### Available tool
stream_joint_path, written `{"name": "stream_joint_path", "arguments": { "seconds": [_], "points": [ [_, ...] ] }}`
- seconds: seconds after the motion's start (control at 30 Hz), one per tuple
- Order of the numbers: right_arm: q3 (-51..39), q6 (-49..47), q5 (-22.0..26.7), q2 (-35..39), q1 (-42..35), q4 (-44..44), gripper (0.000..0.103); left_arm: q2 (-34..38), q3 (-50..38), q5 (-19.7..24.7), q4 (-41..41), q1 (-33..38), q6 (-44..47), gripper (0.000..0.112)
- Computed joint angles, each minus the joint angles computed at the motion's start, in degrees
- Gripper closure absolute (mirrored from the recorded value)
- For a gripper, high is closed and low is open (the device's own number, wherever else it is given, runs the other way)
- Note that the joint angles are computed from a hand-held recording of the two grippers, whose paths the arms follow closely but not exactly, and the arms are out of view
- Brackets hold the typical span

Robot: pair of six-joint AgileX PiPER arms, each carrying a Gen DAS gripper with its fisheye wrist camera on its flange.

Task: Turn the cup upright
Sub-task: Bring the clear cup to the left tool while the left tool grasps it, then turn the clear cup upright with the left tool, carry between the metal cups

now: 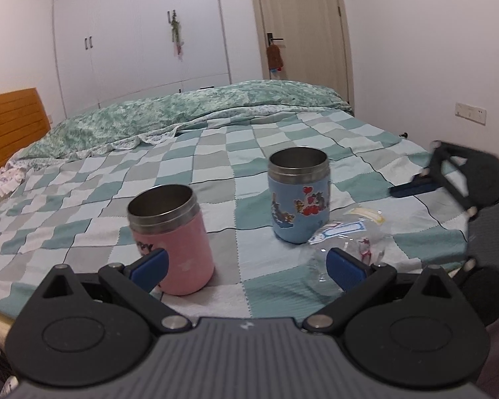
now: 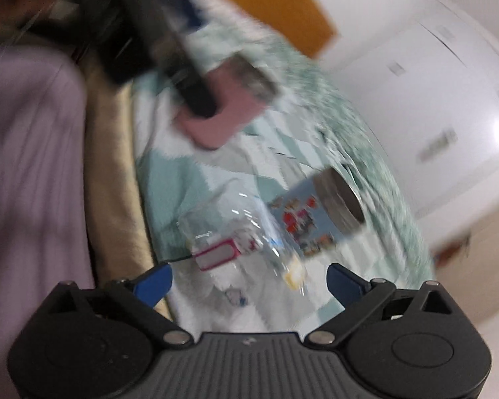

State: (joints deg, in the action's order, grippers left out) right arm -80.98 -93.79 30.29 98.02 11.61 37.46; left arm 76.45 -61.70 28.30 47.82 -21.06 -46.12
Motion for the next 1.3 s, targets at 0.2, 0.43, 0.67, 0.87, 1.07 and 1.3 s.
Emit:
{"name": "stream_joint_path", "arguments": {
  "seconds": [0.2,0.43,0.67,0.87,1.07,1.3],
  "points": [
    [-1.36,26.54,8.59,-1.11,-9.84,10.58,0.000,2.36,-2.64,0.72,-1.19,-1.80,4.49,0.009],
    [9.31,32.37,-0.04,-5.03,-12.26,22.69,0.000,6.62,-6.49,0.68,-5.31,-2.50,12.13,0.009],
    [10.24,28.34,-3.66,-4.19,-12.66,26.30,0.000,12.76,-13.34,-0.19,-22.42,0.38,35.47,0.009],
    [8.63,25.27,-5.22,-1.10,-12.62,29.17,0.000,21.42,-23.16,4.21,-38.64,2.30,58.89,0.009],
    [7.46,22.98,-4.08,1.16,-13.65,30.64,0.000,30.10,-34.69,13.44,-45.43,2.35,73.52,0.015],
    [8.15,18.89,-2.02,1.39,-14.83,34.73,0.000,36.35,-45.17,22.72,-44.70,1.61,74.13,0.038]
  ]
}}
